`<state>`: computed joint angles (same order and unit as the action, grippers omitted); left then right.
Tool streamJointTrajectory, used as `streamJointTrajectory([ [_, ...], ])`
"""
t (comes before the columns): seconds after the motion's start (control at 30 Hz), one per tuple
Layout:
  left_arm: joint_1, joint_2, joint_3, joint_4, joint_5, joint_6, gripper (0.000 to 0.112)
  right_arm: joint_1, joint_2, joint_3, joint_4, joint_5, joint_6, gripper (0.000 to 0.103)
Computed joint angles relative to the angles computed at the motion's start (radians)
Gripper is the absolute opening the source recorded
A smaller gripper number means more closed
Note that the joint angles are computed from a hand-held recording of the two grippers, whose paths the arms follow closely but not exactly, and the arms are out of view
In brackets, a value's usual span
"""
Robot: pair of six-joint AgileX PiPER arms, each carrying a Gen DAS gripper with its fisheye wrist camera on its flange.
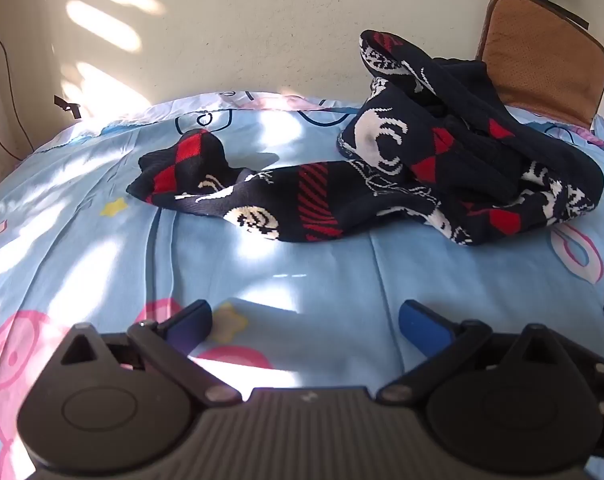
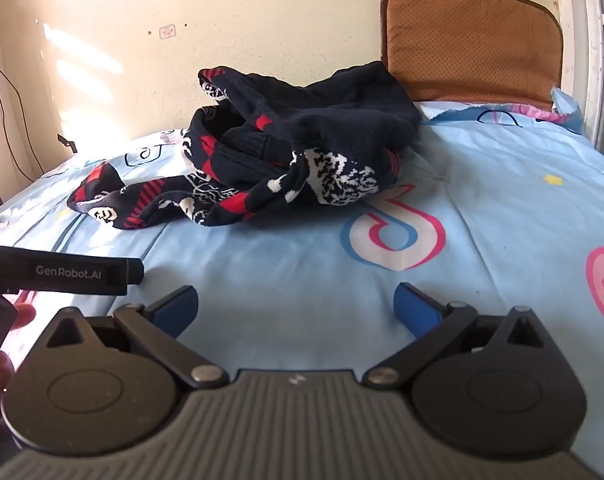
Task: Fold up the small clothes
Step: 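Grasp the navy reindeer sweater with the right gripper and lift it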
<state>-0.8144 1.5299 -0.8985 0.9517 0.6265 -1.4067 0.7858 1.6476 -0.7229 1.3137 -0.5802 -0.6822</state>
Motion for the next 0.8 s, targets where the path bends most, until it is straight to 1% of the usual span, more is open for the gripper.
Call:
streamJointTrajectory([
  [0.03, -0.001, 0.0, 0.001, 0.002, -0.001, 0.0, 0.103, 0.007, 0.006, -0.008, 0.034, -0.015, -0.055, 0.103],
  [0.1, 0.002, -0.004, 0.006, 0.004, -0.011, 0.008, 0.103, 0.008, 0.002, -0.009, 0.039, -0.015, -0.056, 0.103],
  [0.13, 0.007, -0.011, 0.013, 0.001, -0.025, 0.021, 0.103, 0.014, 0.002, -0.006, 0.035, -0.031, -0.043, 0.097],
  [0.17, 0.012, -0.022, 0.025, -0.001, -0.039, 0.032, 0.103, 0.021, 0.0, -0.002, 0.026, -0.046, -0.029, 0.086],
  [0.2, 0.016, -0.038, 0.042, 0.009, -0.052, 0.021, 0.103, 0.025, -0.003, 0.0, 0.019, -0.053, -0.034, 0.08],
  [0.23, 0.023, -0.059, 0.07, 0.043, -0.074, -0.023, 0.103, 0.032, -0.027, 0.019, 0.02, -0.063, -0.057, 0.066],
  [0.27, 0.033, -0.082, 0.109, 0.115, -0.107, -0.107, 0.103, 0.038, -0.035, 0.018, 0.013, -0.072, -0.086, 0.055],
  [0.3, 0.041, -0.101, 0.142, 0.188, -0.127, -0.192, 0.103, 0.032, -0.032, 0.016, -0.034, -0.078, -0.079, 0.051],
  [0.33, 0.045, -0.116, 0.169, 0.269, -0.13, -0.285, 0.103, 0.035, -0.038, 0.013, -0.058, -0.088, -0.093, 0.045],
  [0.37, 0.037, -0.142, 0.198, 0.333, -0.098, -0.35, 0.102, 0.038, -0.04, 0.001, -0.08, -0.097, -0.116, 0.041],
  [0.43, 0.033, -0.151, 0.223, 0.427, -0.054, -0.415, 0.098, 0.045, -0.032, -0.044, -0.1, -0.112, -0.192, 0.039],
  [0.47, 0.031, -0.151, 0.23, 0.465, -0.038, -0.441, 0.096, 0.034, -0.024, -0.068, -0.112, -0.094, -0.221, 0.039],
  [0.5, 0.036, -0.158, 0.239, 0.497, -0.046, -0.468, 0.095, 0.02, -0.009, -0.102, -0.122, -0.069, -0.256, 0.039],
  [0.57, 0.055, -0.17, 0.251, 0.537, -0.085, -0.501, 0.093, -0.016, 0.035, -0.182, -0.133, -0.012, -0.315, 0.039],
  [0.63, 0.048, -0.189, 0.286, 0.595, -0.07, -0.575, 0.093, -0.045, 0.085, -0.256, -0.148, 0.028, -0.356, 0.039],
  [0.67, 0.048, -0.195, 0.294, 0.618, -0.067, -0.603, 0.093, -0.057, 0.122, -0.313, -0.128, 0.047, -0.412, 0.039],
  [0.7, 0.044, -0.2, 0.309, 0.652, -0.059, -0.647, 0.093, -0.069, 0.16, -0.38, -0.069, 0.075, -0.508, 0.04],
  [0.77, 0.042, -0.204, 0.315, 0.667, -0.05, -0.671, 0.093, -0.098, 0.236, -0.51, 0.077, 0.145, -0.708, 0.04],
  [0.8, 0.05, -0.207, 0.318, 0.669, -0.06, -0.67, 0.093, -0.11, 0.277, -0.571, 0.163, 0.164, -0.808, 0.039],
])
